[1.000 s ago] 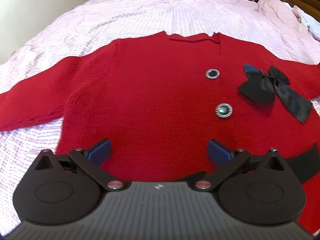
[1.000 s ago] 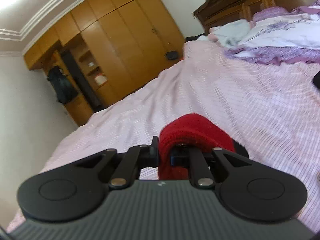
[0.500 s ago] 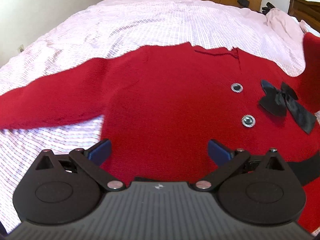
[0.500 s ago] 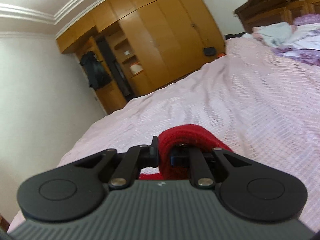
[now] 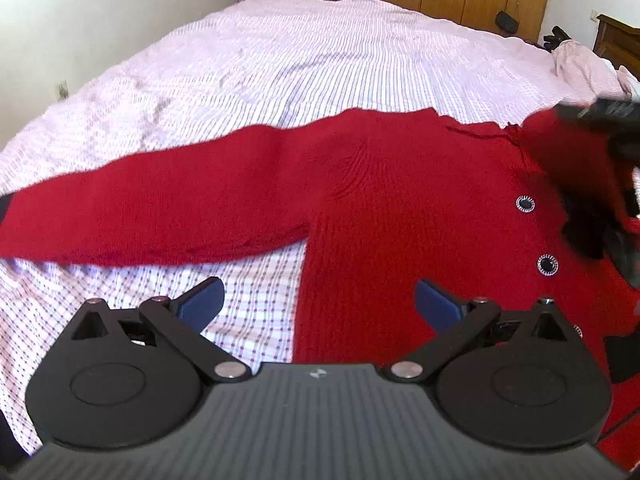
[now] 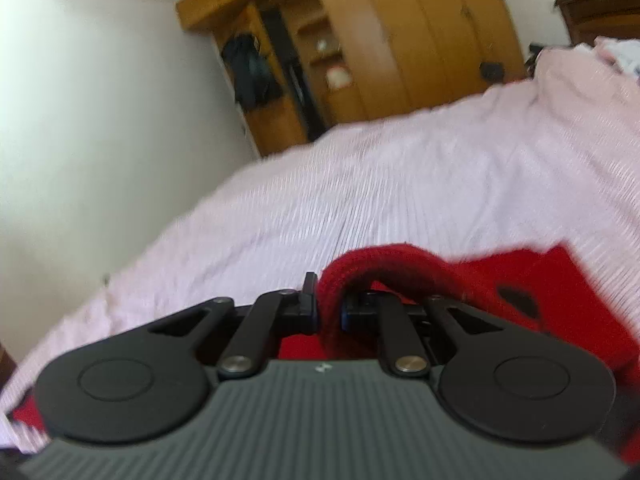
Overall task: Fold small clothes
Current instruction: 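Carry the gripped sleeve across the cardigan body toward the left tool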
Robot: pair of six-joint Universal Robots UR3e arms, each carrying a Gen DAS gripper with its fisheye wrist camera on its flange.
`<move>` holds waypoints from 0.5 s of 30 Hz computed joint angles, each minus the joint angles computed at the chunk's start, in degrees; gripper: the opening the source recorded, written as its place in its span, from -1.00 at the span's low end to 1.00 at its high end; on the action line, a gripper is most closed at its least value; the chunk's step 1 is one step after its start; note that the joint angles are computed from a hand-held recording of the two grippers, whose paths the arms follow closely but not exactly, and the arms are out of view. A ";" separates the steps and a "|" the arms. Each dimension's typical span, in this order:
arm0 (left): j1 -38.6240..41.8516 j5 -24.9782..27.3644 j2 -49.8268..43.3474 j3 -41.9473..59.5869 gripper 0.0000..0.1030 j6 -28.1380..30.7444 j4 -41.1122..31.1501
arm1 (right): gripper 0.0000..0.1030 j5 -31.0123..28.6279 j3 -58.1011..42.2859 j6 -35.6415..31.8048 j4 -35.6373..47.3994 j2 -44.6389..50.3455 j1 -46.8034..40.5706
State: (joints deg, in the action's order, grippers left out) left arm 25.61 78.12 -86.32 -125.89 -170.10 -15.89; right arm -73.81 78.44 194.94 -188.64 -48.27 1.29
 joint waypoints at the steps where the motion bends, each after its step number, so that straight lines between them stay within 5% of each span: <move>1: 0.22 -0.05 -0.16 -0.12 1.00 0.13 -0.02 | -0.74 -0.10 -0.50 -0.52 0.96 1.21 0.69; 6: -1.03 2.27 -2.14 -0.29 1.00 0.61 1.59 | -0.61 1.33 -0.77 -1.02 7.44 3.23 2.49; 9: -2.23 3.11 -3.34 0.17 1.00 0.03 2.20 | -0.38 3.27 3.14 -0.37 7.63 1.11 2.05; 13: -4.75 4.74 -5.41 1.85 1.00 -1.14 3.18 | 0.27 5.70 13.25 -0.51 3.55 -5.67 0.82; 15: -6.50 5.73 -6.27 3.14 1.00 -1.68 3.17 | 0.28 7.58 17.49 -0.60 2.92 -9.02 -0.85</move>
State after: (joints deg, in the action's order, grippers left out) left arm 19.11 83.86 -92.60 -122.75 -171.78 -12.72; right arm -66.23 95.93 194.33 -185.72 -57.29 0.44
